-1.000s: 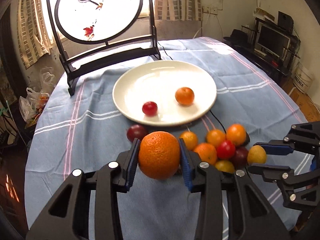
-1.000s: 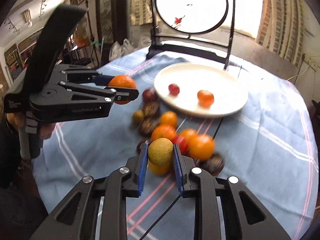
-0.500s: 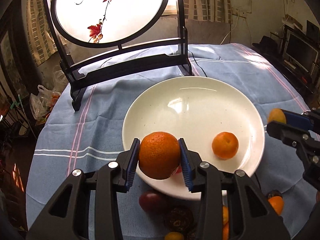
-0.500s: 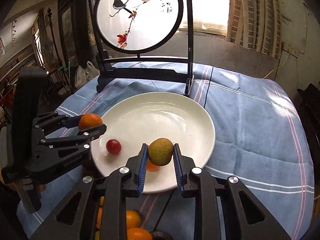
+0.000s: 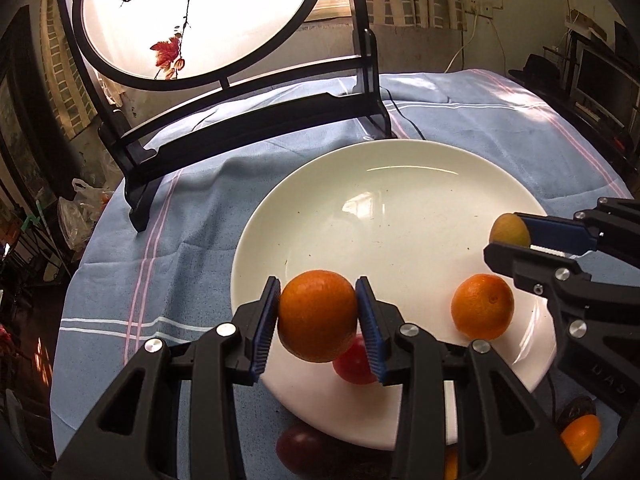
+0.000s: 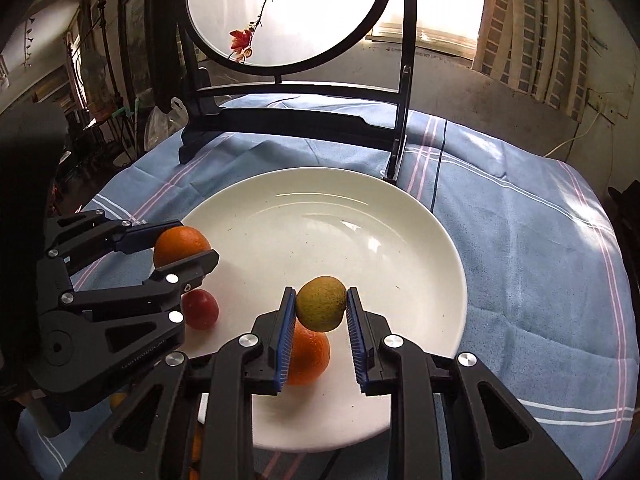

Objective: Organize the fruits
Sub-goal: 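Carry both fruits over the white plate and open both grippers, then grasp a dark plum with the right gripper while the left grasps a cherry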

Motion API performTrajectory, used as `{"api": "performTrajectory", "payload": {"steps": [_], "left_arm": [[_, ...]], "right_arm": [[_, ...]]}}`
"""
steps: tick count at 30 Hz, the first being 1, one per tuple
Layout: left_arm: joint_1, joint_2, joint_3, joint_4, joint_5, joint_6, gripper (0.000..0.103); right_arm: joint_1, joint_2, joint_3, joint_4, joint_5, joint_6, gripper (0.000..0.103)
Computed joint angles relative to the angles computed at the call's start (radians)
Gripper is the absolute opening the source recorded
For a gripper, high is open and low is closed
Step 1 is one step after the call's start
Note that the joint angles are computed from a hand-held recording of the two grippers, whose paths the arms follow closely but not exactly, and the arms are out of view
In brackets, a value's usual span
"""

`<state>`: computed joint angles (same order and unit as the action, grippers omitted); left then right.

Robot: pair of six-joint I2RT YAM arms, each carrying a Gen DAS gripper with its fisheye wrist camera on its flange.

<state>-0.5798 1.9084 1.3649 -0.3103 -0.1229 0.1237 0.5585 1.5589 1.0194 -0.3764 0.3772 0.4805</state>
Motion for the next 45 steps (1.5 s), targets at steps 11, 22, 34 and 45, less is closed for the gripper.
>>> {"api": "performTrajectory", "payload": {"steps": [11,22,34,45], "left_arm": [[0.003,-0.036,-0.035,0.063,-0.013,0.004,0.054],[0.109,-0.271,-0.242,0.075,0.064,0.004,0.062],[0.209,-0.658,-0.580,0.007,0.181,0.077,0.072],[0.115,-0.822,-0.720,-0.073,0.198,0.123,0.078]], "right_arm": [[0.016,0.015,0.002,0.004,0.077,0.019,0.049],[0.124,-0.324,-0.144,-0.131,0.067,0.192,0.064],[0.668,-0.469,-0.303,-0.450,0.282,0.696,0.068],[0.686,-0.295,-0.342,-0.343,0.185,0.657,0.055]]}}
